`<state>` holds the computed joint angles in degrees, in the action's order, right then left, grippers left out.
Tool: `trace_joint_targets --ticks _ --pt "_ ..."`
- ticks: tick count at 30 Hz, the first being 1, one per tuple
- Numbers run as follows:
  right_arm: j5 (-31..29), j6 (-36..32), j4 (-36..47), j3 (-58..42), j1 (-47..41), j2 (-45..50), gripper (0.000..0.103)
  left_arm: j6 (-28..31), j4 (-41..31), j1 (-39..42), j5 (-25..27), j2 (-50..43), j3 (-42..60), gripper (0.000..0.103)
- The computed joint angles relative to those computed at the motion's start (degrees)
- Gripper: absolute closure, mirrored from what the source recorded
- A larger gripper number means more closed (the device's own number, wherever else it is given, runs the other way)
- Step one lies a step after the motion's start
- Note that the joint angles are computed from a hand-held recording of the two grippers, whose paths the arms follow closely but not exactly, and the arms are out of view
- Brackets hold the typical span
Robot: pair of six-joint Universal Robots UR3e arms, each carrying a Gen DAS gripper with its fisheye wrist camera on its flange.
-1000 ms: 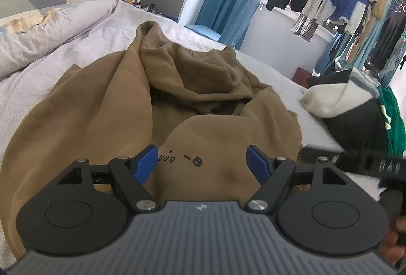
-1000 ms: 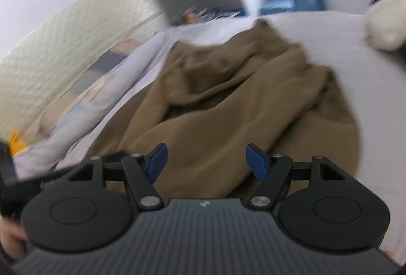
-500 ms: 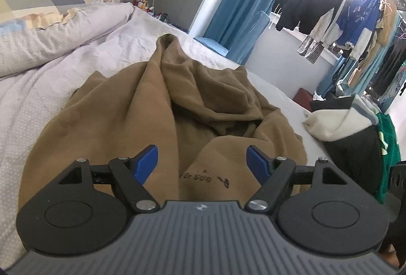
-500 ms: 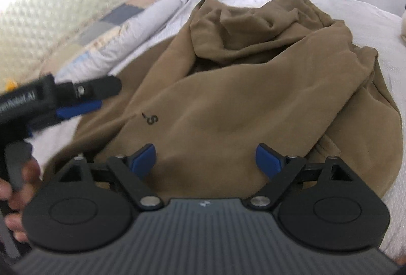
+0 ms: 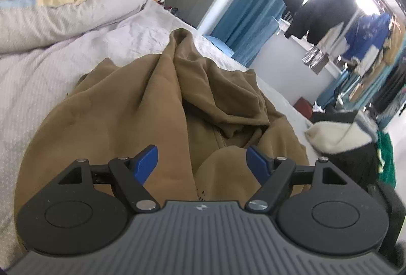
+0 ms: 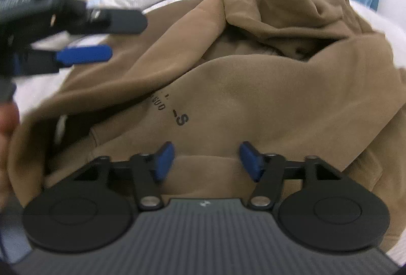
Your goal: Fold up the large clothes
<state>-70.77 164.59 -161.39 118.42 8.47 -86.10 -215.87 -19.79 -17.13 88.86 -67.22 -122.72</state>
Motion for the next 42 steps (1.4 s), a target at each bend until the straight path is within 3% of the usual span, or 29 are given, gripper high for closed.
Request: trace_joint_targets --ticks 2,6,7,12,18,22,25,29,35,39,42 --pt "0.06 -0.8 -0.4 1.1 -0.41 -1.36 0.059 -1.39 0.07 2.15 -2.34 1.57 -1.38 0.023" --pt "1.31 -0.3 -2.08 4.12 -2.16 -6.16 0.092 -2.85 0.47 4.51 -4.65 3.97 -3.09 0.023" --pt "2.47 -0.18 -1.42 4.81 -3.47 -8.53 0.094 -3.01 0.84 4.5 -4.33 4.47 -3.39 0.023" --pt "9.65 -0.35 2.24 6.3 -11.8 -18.24 0.095 -4.27 2.25 3.46 -2.38 5.49 -3.77 0.023" --pt "20.85 -2.43 11.08 2.3 -29.55 -29.61 0.095 -3.69 4.23 2.16 -1.91 4.85 -3.54 0.023" --pt "28.83 -3.98 18.92 -3.51 -44.27 -32.06 0.095 -3.5 3.89 1.32 -1.55 3.96 -2.67 0.023" --pt "30.79 -2.56 18.17 -6.42 -52.97 -29.9 0.095 -3.08 3.84 0.75 -0.97 3.39 -2.33 0.023" --pt "29.42 4.06 11.03 -6.47 -60.97 -24.55 0.095 -2.78 4.17 -0.27 -0.14 2.34 -1.79 0.023" --pt "20.52 11.29 0.32 -4.24 -65.4 -11.76 0.095 -1.97 4.05 -1.52 1.27 0.87 -0.85 0.023" --pt "19.72 8.62 5.17 -1.81 -69.88 -5.73 0.094 -1.78 2.66 -0.74 0.78 0.2 -0.25 0.023" --pt "17.58 7.57 1.33 0.85 -69.55 -1.55 0.094 -1.74 2.07 -1.14 1.64 -0.57 0.42 0.023"
